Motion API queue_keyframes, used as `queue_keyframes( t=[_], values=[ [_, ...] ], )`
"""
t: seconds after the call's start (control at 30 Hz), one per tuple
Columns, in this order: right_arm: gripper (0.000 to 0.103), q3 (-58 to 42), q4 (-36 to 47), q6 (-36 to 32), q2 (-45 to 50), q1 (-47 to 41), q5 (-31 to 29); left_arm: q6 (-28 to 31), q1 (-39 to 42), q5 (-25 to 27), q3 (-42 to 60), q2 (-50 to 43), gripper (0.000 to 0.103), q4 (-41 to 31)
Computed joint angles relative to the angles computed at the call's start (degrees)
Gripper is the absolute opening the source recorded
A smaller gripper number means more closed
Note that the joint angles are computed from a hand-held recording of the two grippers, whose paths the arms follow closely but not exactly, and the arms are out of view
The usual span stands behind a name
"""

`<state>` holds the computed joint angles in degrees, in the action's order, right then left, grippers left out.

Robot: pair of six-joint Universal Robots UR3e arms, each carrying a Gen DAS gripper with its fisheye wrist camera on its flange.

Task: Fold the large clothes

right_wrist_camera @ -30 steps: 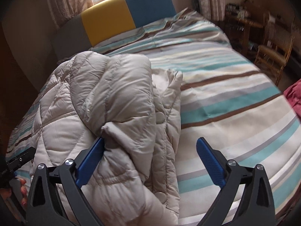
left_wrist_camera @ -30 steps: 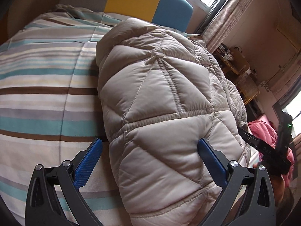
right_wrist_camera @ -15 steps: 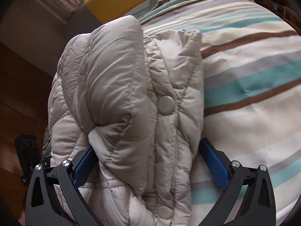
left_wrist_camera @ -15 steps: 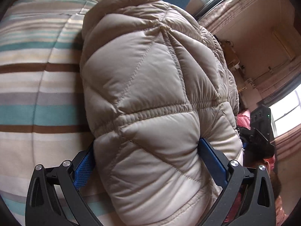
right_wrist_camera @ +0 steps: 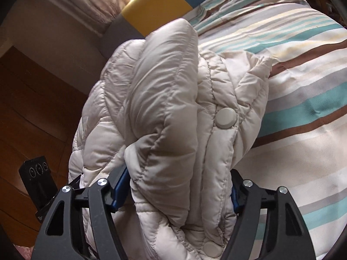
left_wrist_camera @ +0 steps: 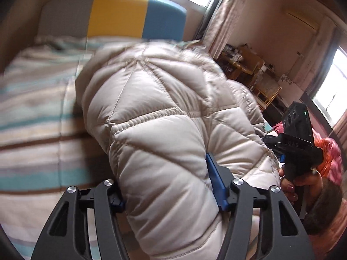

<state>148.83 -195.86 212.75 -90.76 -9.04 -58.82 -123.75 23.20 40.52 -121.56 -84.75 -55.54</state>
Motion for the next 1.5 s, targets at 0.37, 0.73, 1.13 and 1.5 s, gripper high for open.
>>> queue_keyframes(
  t=[0.37, 0.73, 1.13, 1.5],
  values=[
    [0.070, -21.40, -7.80, 10.40, 19.50, 22.89, -15.08, 25.36, 20.73, -6.29, -1.75, 10.02, 0.057, -24.15],
    [0.070, -69.95, 15.70, 8.65, 45.16, 37.25, -22.10, 33.53, 39.19, -5.27, 7.22, -0.23, 0.057, -28.89],
    [0.089, -78.32, 26.33, 7.57, 49.81, 42.32, -41.89, 20.67, 44.58, -2.94, -4.56, -0.79, 0.092, -2.46],
    [0.096, -100.31, 49.43, 6.13, 59.55, 46.29, -55.93, 5.05, 36.72, 3.71, -7.99, -3.60, 0.100, 18.38]
  ],
)
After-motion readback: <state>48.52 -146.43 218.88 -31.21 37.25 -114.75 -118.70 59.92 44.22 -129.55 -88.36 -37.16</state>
